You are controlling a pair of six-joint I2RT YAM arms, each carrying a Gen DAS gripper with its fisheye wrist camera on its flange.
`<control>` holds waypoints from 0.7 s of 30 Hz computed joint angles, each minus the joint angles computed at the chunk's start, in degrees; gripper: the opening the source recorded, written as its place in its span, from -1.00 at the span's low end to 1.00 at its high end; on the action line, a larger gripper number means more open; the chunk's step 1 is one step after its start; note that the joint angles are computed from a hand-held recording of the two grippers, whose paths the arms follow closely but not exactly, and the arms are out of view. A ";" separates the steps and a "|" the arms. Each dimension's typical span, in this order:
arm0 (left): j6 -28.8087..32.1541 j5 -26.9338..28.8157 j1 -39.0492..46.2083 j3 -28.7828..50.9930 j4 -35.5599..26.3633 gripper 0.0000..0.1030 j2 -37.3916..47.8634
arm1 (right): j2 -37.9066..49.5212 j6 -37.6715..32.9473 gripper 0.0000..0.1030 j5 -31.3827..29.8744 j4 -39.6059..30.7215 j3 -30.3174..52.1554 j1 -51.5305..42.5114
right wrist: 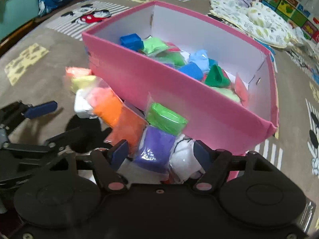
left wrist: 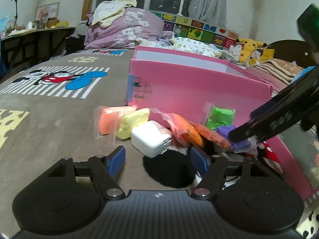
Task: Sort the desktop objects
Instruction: 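Grasp the purple clay packet with the right tool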
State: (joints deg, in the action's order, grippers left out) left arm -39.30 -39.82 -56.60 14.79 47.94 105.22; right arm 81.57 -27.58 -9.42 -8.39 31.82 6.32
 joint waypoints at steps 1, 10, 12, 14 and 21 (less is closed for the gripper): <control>0.17 0.08 0.07 -0.05 0.35 0.38 0.06 | 0.63 -0.29 0.28 0.48 1.08 -0.39 0.60; 1.80 1.84 1.46 -1.30 5.05 0.38 1.18 | 4.54 -2.63 -0.18 1.61 5.33 -1.00 2.20; 2.17 2.24 1.67 -1.63 6.47 0.38 1.38 | 4.59 -3.51 -0.20 -0.17 2.77 0.23 1.06; 2.87 2.50 1.49 -1.91 8.18 0.38 1.66 | 4.52 -5.10 -0.22 -2.16 -0.05 1.18 -0.62; 4.15 9.92 2.41 -3.28 21.02 0.38 6.14 | 3.31 -15.53 -0.23 -8.73 -9.90 1.89 -6.77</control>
